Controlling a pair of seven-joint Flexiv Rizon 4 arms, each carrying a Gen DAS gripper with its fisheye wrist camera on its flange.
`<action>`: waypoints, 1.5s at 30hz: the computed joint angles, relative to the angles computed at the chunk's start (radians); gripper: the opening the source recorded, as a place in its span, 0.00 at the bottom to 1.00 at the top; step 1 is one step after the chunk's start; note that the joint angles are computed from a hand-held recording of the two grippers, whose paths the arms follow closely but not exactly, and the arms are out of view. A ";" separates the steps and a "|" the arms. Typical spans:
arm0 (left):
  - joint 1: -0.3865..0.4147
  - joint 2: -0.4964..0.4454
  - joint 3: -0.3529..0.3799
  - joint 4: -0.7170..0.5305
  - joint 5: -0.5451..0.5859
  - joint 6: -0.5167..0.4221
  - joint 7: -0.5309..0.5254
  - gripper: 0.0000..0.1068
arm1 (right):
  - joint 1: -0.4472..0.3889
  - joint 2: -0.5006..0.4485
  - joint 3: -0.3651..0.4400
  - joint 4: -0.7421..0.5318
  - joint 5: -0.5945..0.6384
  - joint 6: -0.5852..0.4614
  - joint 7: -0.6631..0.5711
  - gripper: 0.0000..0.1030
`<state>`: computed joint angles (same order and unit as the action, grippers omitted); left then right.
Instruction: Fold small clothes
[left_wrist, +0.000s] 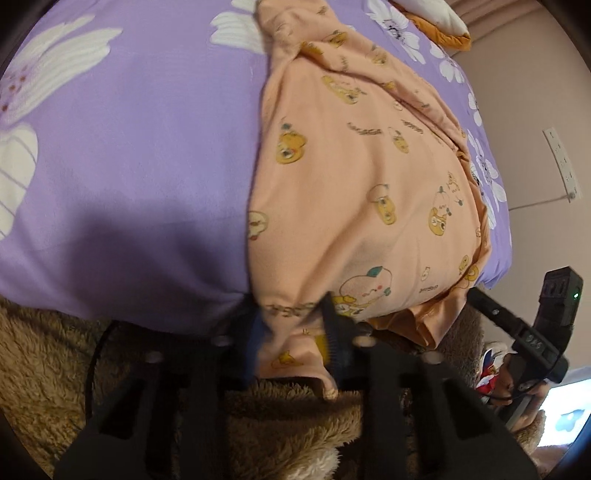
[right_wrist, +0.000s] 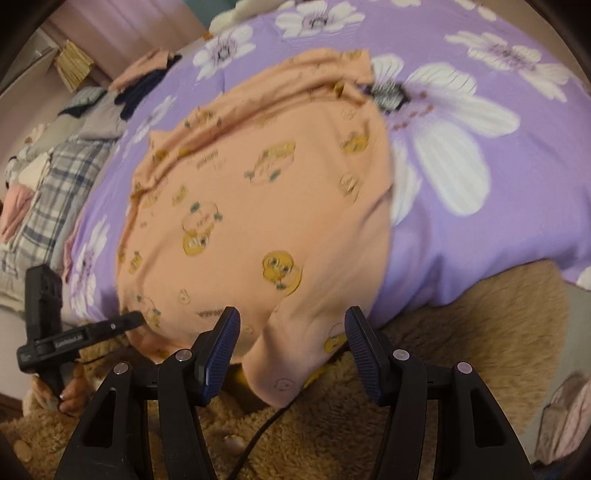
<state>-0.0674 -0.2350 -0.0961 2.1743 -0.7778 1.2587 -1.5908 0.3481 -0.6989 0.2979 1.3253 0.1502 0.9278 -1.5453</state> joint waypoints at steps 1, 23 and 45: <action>0.010 0.002 -0.029 0.012 -0.076 0.018 0.048 0.08 | 0.008 -0.012 -0.005 -0.008 -0.009 -0.003 -0.001 0.57; -0.038 -0.028 0.036 -0.152 -0.197 0.220 0.204 0.04 | -0.024 -0.071 0.054 -0.253 0.148 0.077 -0.186 0.06; 0.150 -0.167 -0.005 -0.288 0.118 0.027 -0.043 0.08 | 0.058 -0.317 -0.053 -0.598 0.012 -0.169 0.013 0.06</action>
